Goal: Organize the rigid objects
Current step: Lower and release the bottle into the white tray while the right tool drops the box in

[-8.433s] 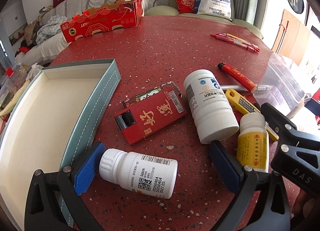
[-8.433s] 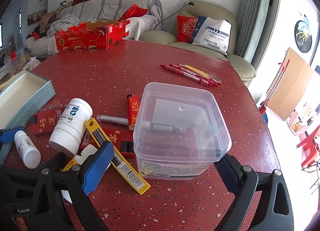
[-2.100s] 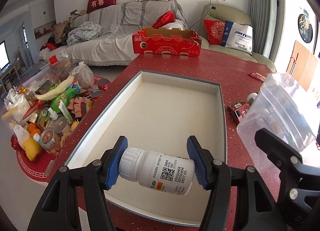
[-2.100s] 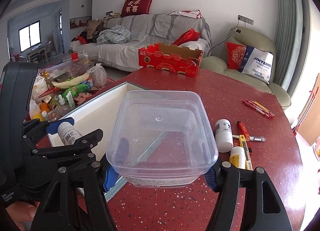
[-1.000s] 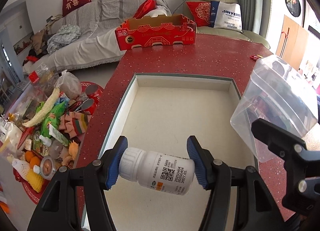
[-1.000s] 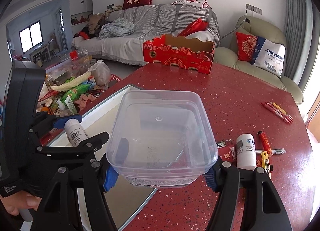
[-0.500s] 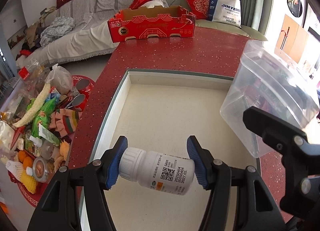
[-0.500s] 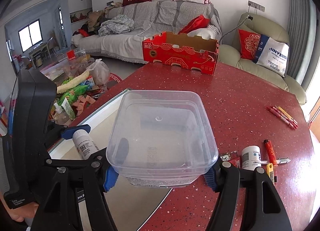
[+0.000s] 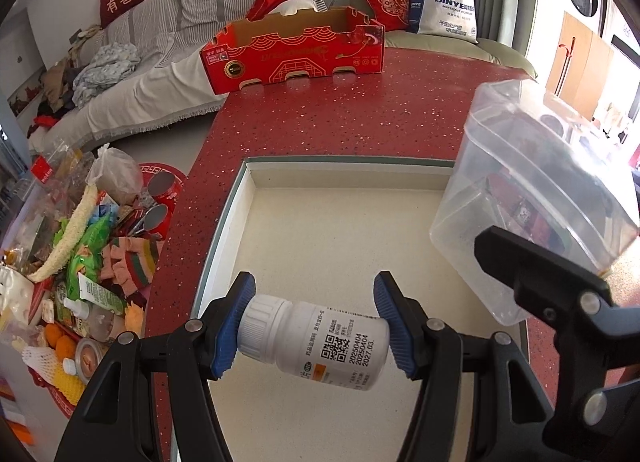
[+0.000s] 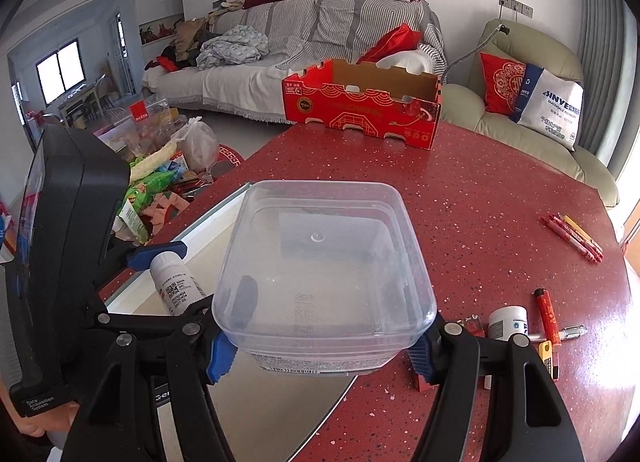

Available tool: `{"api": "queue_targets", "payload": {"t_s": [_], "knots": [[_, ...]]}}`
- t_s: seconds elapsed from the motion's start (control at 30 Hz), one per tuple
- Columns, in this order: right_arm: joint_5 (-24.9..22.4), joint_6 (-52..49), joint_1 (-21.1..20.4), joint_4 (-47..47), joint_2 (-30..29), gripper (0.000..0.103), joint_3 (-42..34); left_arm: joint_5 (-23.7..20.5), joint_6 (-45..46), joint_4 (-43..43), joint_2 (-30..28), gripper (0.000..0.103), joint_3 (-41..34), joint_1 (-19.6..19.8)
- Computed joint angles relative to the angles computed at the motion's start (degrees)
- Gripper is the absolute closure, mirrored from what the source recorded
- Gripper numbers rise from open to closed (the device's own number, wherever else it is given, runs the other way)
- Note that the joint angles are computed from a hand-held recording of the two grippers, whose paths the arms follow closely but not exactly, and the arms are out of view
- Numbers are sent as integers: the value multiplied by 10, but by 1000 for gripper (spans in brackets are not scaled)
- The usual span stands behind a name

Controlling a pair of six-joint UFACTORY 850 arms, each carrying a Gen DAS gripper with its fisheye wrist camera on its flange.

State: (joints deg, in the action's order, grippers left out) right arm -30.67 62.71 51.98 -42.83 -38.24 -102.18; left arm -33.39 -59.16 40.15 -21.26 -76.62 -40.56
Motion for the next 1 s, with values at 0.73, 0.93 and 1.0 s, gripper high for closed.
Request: {"api": "queue_targets", "payload": {"t_s": [0.73,0.93,1.0], "knots": [[-18,-48,-15,40,-31,33,-43,6,31,-32,-31,38,-25,15],[-18,-52,-17,45,-34,33,-45,7,41,-38,-37,38,-31,14],[-17,-52,-17,46,-34,33,-44,5,42,-38,-40,38,-34,14]]}}
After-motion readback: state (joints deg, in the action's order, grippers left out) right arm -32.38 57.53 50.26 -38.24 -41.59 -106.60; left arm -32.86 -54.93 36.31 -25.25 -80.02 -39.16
